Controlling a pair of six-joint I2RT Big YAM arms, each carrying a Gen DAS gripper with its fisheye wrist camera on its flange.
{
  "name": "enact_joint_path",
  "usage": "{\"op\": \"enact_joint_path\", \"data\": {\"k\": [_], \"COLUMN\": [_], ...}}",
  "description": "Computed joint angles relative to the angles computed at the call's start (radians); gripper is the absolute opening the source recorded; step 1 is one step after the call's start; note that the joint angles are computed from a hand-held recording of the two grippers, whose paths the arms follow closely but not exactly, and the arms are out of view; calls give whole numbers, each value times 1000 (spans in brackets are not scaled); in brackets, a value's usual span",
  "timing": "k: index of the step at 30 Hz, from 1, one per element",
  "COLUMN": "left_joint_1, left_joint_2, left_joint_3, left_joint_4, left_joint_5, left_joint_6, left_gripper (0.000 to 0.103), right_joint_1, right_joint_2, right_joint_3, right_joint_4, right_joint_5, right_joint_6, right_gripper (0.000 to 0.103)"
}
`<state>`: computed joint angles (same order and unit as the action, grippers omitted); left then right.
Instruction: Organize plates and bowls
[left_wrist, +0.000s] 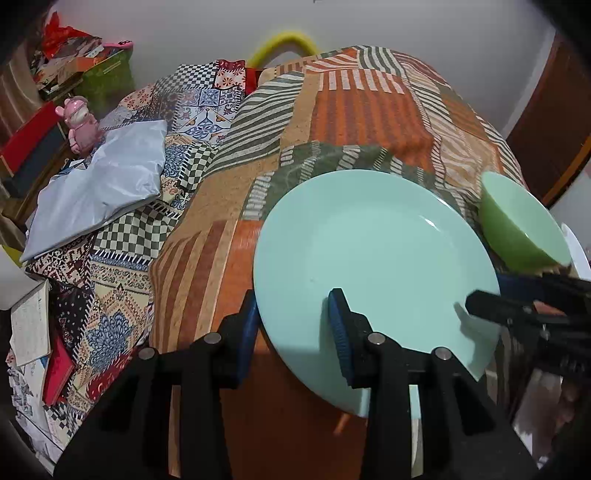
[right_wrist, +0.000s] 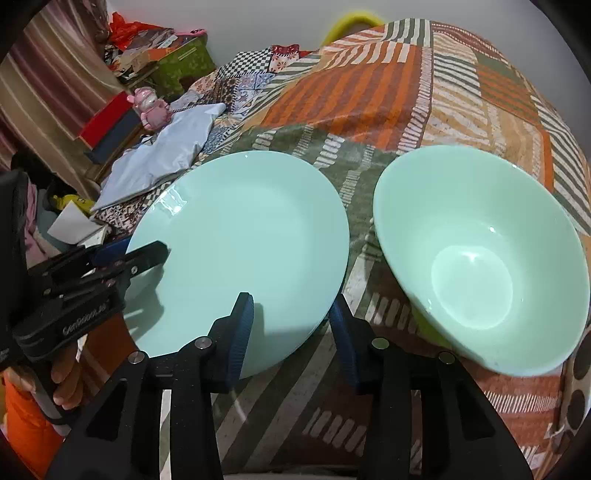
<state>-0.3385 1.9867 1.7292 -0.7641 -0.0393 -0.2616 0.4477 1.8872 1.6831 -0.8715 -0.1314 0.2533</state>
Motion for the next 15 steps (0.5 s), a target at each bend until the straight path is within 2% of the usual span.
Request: {"op": "enact_joint_path", "data": {"k": [4, 9, 15], "left_joint_1": [-6, 3, 7], "left_joint_2": [-61, -143, -165], "left_joint_3": [-87, -197, -229], "left_joint_4": [16, 36, 36], "left_joint_5": [-5, 55, 82], "left_joint_6": [-6, -40, -49], "left_gripper": [37, 37, 37], "right_joint_1": [8, 20, 13], "right_joint_2": [-16, -36, -42], "right_joint_3": [-15, -33, -45], "right_joint_4": [-15, -41, -42], "right_joint_5": [-17, -36, -82], "right_joint_6": [-24, -75, -61], "right_gripper": [39, 39, 39]}}
